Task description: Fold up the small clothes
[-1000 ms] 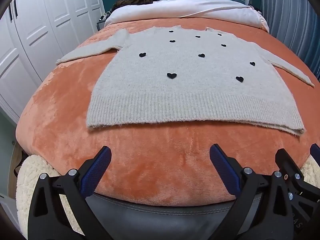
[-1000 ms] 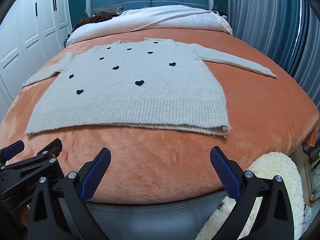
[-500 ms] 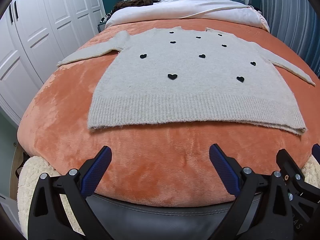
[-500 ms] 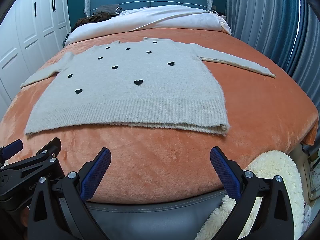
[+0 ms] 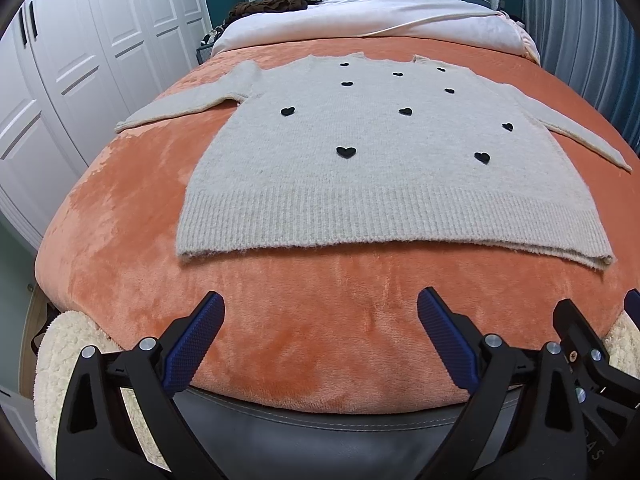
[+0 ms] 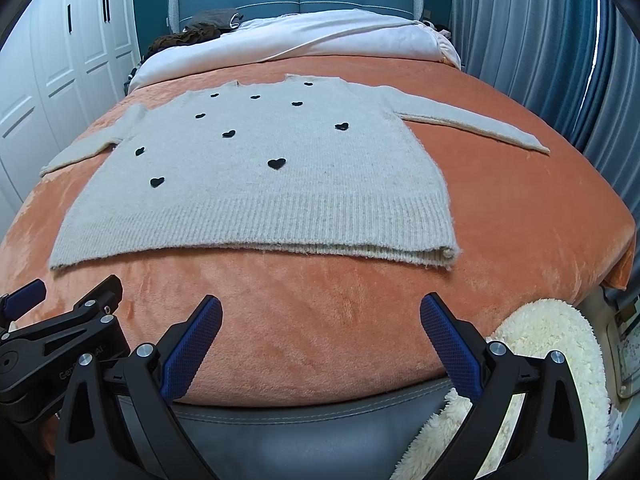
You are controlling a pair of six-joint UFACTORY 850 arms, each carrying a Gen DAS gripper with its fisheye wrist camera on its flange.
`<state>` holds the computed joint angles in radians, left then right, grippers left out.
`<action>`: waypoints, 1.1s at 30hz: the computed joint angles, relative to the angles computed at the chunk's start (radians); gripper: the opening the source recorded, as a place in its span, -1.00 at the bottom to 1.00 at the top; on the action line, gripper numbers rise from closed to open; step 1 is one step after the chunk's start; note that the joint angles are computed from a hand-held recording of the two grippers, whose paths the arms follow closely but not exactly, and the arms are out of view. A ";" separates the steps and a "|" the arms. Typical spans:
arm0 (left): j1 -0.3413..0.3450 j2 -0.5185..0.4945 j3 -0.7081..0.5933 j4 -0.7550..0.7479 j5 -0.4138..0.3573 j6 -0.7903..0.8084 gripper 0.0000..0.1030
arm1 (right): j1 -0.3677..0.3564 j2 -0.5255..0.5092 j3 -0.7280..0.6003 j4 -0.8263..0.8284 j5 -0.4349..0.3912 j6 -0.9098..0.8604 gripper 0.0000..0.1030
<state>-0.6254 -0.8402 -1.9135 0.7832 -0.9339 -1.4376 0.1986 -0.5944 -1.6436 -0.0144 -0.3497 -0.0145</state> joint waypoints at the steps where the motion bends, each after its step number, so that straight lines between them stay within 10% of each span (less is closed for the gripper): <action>1: 0.000 0.001 0.002 0.001 0.001 -0.001 0.83 | 0.000 0.000 0.000 0.000 0.000 0.000 0.90; 33: 0.000 0.006 0.012 0.001 0.004 -0.006 0.82 | -0.001 0.002 0.004 -0.003 -0.001 0.002 0.90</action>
<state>-0.6250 -0.8339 -1.9011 0.7841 -0.9296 -1.4434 0.1978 -0.5924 -1.6399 -0.0170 -0.3507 -0.0127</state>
